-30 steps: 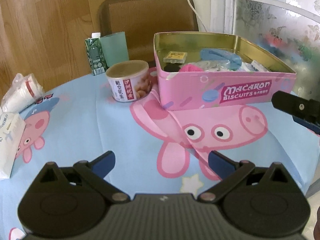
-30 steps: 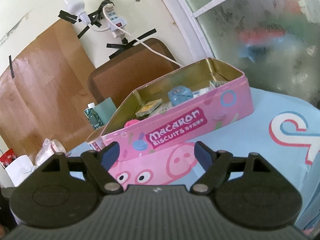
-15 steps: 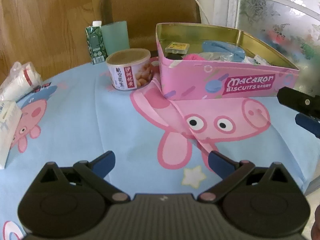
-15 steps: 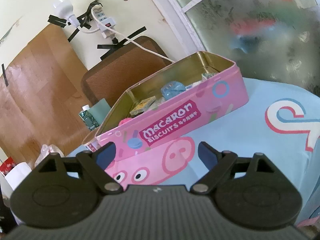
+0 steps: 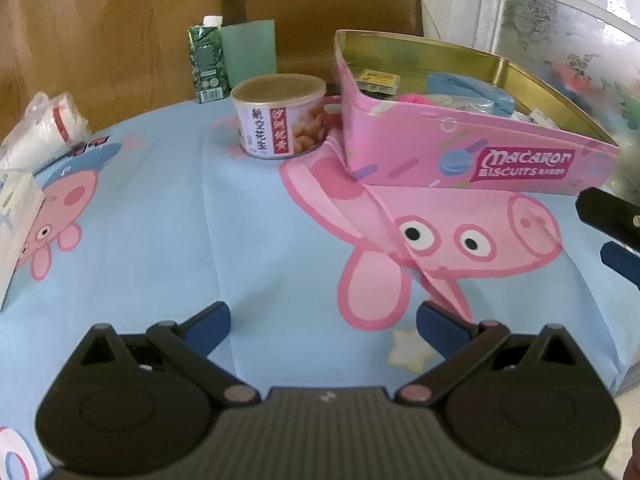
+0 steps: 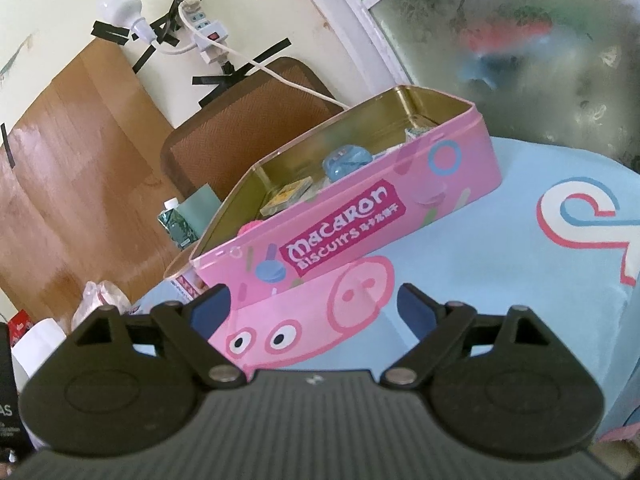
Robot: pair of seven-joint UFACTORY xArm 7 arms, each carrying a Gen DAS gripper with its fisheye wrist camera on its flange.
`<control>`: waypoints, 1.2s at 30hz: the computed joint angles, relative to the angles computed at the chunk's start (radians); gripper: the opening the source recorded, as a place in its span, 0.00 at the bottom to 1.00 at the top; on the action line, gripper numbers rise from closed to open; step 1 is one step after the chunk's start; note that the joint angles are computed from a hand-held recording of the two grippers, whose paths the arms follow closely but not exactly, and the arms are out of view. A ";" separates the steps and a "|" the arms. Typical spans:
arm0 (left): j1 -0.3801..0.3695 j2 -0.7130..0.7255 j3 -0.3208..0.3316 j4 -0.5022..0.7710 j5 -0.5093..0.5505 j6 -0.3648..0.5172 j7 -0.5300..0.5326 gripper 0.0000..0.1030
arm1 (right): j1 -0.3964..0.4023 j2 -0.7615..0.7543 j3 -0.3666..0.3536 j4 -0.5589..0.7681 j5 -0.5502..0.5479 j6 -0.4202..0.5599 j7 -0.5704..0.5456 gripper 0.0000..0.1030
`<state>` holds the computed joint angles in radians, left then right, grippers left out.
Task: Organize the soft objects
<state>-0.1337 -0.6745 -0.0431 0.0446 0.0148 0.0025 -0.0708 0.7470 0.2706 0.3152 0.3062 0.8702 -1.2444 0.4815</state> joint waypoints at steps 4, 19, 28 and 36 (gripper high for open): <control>0.027 0.023 -0.017 -0.004 0.009 -0.037 0.000 1.00 | 0.000 -0.005 0.001 0.009 -0.002 0.026 -0.014 0.90; 0.081 0.047 -0.070 -0.022 0.019 -0.102 -0.013 1.00 | 0.022 -0.007 0.004 0.034 0.040 0.057 -0.095 0.90; 0.075 -0.009 -0.076 -0.021 0.033 -0.013 -0.041 1.00 | 0.038 -0.013 0.016 0.032 0.073 0.048 -0.112 0.90; 0.068 -0.002 -0.057 -0.029 0.046 -0.039 -0.022 1.00 | 0.061 -0.028 0.034 0.027 0.161 0.046 -0.145 0.90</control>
